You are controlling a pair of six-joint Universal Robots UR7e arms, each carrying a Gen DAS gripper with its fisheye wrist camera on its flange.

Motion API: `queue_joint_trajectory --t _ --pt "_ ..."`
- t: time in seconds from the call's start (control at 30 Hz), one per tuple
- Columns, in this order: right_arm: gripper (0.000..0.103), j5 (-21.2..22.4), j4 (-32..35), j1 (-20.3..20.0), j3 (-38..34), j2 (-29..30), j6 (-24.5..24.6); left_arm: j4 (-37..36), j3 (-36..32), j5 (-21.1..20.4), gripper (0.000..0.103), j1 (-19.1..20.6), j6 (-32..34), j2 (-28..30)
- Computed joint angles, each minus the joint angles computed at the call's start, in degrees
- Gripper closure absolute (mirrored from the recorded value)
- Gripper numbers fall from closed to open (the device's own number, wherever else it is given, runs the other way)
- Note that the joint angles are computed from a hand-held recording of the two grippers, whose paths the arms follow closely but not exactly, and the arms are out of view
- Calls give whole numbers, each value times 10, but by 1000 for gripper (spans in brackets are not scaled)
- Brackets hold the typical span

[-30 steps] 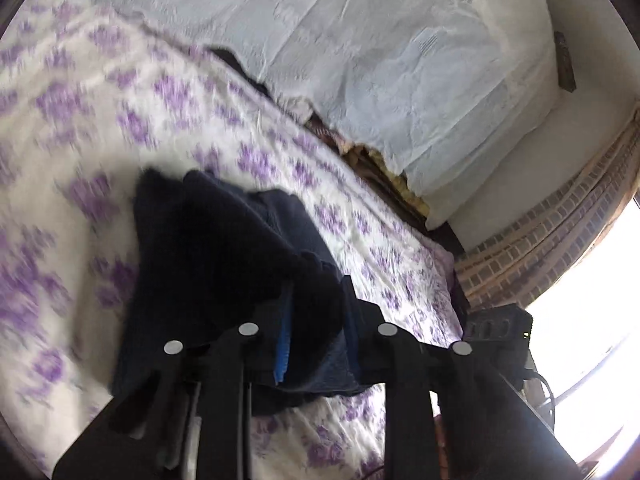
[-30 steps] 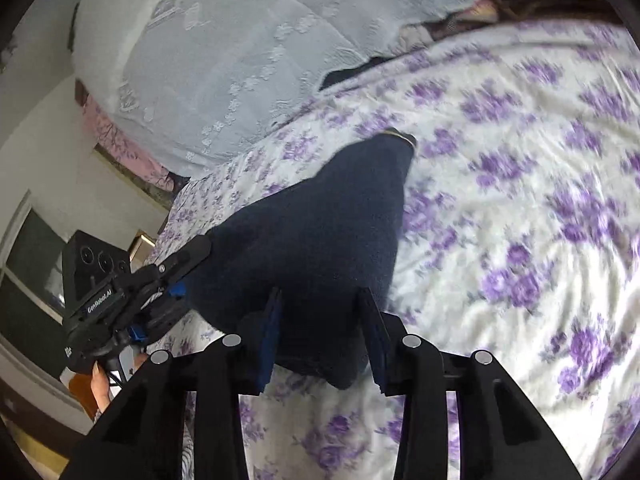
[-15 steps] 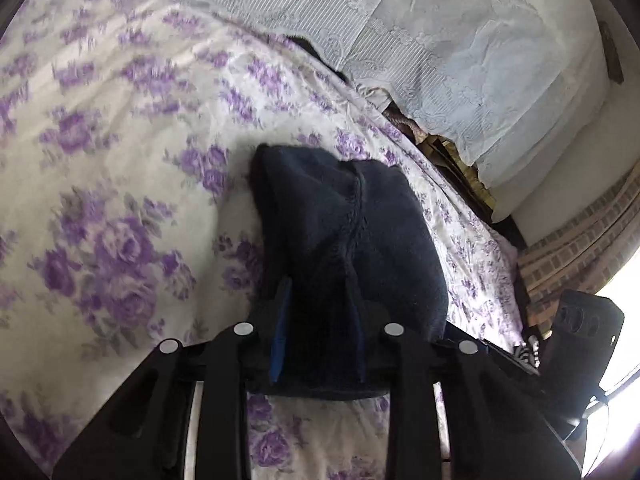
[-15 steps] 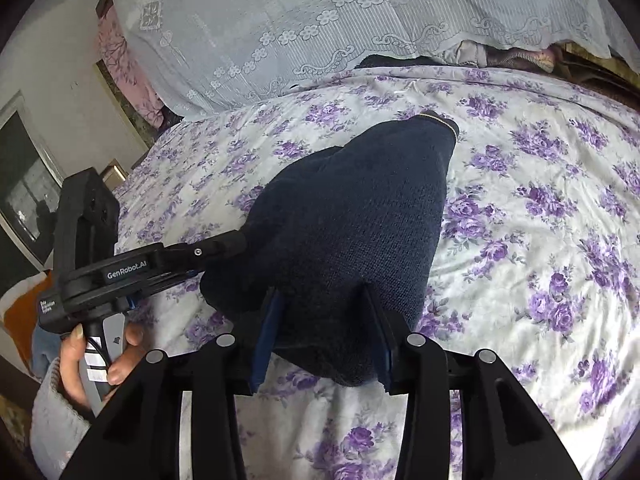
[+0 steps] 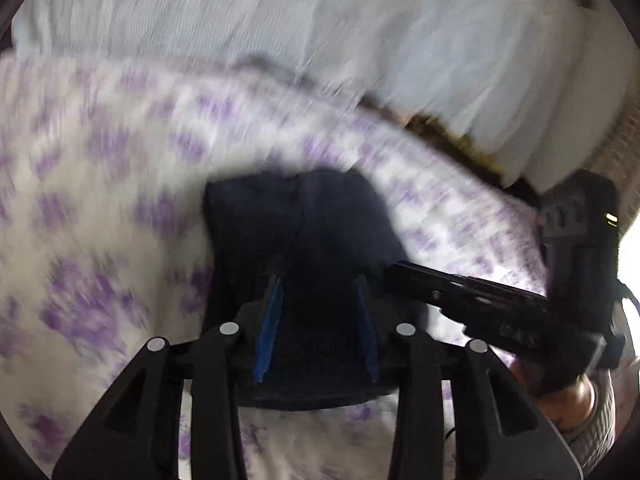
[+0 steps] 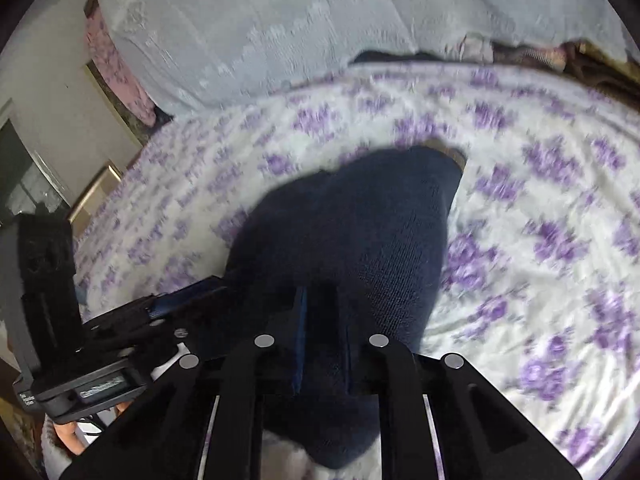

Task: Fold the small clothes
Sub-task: 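Grasp the folded navy cardigan bundle from both sides with both grippers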

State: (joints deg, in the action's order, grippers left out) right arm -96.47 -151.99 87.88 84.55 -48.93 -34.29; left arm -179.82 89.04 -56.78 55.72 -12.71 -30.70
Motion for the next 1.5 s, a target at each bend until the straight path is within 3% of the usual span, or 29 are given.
queue_joint_trajectory --t 0.07,0.17,0.23,0.33,0.4,0.47,0.53,0.63,0.67,0.73,0.8,0.9,1.03,1.1,1.17,1.23,1.3,1.5 --pt "90 26 5 -9 -2 5 17 -32 2 40 70 -1 37 14" --pt "90 20 13 -6 -5 5 15 -17 2 58 69 -7 33 12" --pt "91 22 24 -6 -6 2 5 -35 12 49 69 -6 33 8" --pt "90 48 59 -10 -20 -10 28 -91 46 9 66 -10 36 -15" --pt "88 61 36 -8 -25 -14 28 -116 49 10 53 -19 53 -17" --pt "89 46 30 -1 -46 -3 34 -126 52 4 41 -24 63 -21" --pt "89 17 26 5 -72 19 45 -100 45 3 40 -21 59 -17" --pt "91 -21 25 2 -107 61 54 14 9 19 37 -1 9 0" --pt "91 -10 24 -5 -109 66 53 29 0 7 32 9 -3 8" --pt "92 26 14 -17 -102 64 66 32 -6 26 31 4 5 12" --pt "93 35 40 -19 -109 60 78 25 -6 31 29 3 9 16" --pt "89 36 5 -15 -68 29 70 3 10 15 32 5 -1 4" --pt "88 55 -95 -10 59 -49 -8 -48 48 20 31 -2 -12 -28" --pt "88 49 -99 -11 89 -66 -29 -29 44 12 31 4 -25 -32" --pt "89 21 -86 -16 101 -60 -30 36 23 16 28 15 -52 -22" --pt "90 41 -127 -27 121 -60 -47 53 6 41 23 15 -43 -5" --pt "90 43 -115 -28 115 -60 -28 59 3 60 22 9 -39 -2" --pt "89 87 -64 -45 105 -71 9 53 8 56 22 8 -41 -3"
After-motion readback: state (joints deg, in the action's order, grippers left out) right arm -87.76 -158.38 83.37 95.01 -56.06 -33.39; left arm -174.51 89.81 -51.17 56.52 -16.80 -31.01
